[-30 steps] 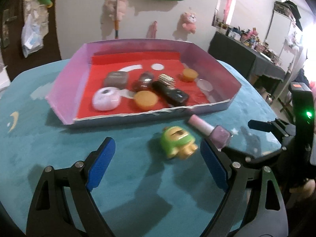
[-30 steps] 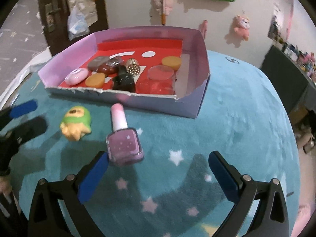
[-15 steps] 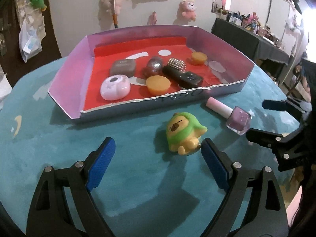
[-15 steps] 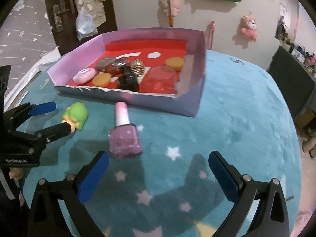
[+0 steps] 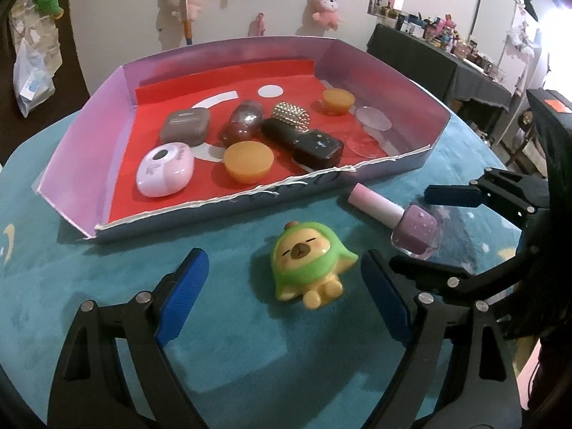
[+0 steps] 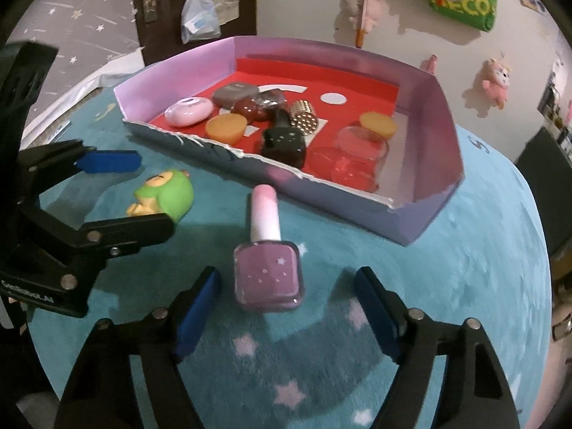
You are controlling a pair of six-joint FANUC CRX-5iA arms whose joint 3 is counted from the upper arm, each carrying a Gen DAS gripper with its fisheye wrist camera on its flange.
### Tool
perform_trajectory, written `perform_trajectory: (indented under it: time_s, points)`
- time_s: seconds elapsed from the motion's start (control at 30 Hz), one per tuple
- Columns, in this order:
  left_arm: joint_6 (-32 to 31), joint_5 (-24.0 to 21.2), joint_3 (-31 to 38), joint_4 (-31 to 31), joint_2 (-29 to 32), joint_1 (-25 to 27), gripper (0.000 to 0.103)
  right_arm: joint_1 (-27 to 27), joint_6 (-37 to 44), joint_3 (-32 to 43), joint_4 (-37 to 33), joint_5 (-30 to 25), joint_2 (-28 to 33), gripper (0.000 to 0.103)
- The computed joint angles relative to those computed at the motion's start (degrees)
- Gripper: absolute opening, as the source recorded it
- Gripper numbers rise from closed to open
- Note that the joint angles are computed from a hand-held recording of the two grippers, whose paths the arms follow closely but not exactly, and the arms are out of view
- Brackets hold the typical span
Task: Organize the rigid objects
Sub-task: 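Move both open tools down toward the green frog figure and lilac nail polish, then grasp the green frog figure with the left tool while the right tool grasps the nail polish, then carry the frog figure with the left tool into the box while the right tool carries the polish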
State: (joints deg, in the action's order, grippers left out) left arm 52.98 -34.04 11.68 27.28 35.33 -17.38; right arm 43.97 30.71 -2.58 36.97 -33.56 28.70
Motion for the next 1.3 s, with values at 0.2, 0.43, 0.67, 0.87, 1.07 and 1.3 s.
perform_trajectory:
  time_s: [0.2,0.43,0.67,0.87,1.07,1.3]
  points:
    - [-6.3,-4.3,0.2,6.4,1.4,0.5,0.047,-0.4,1.6,0.2,-0.8,2.4,0.2,0.049]
    - [-10.9,-3.0,-3.3,10.7,-0.7,0.9,0.047,-0.1,-4.2,-2.4,2.1,5.0,-1.3,0.038]
    - [-16.5,-1.5,-7.0,15.5,-3.3,1.6,0.047,-0.5,-25.2,-9.8,20.6,8.6,-5.6,0.038]
    - [-18.8,-1.0,-8.2,17.9,-4.0,1.7,0.047,0.4,-25.3,-8.7,19.7,7.1,-5.3,0.038]
    - [-19.9,-0.8,-8.9,18.9,-4.5,2.0,0.047,0.8,-24.4,-8.2,18.5,6.6,-5.0,0.038]
    - [-18.9,-3.7,-4.7,20.7,-3.0,3.0,0.047,-0.3,-24.3,-6.9,19.1,6.9,-5.1,0.038]
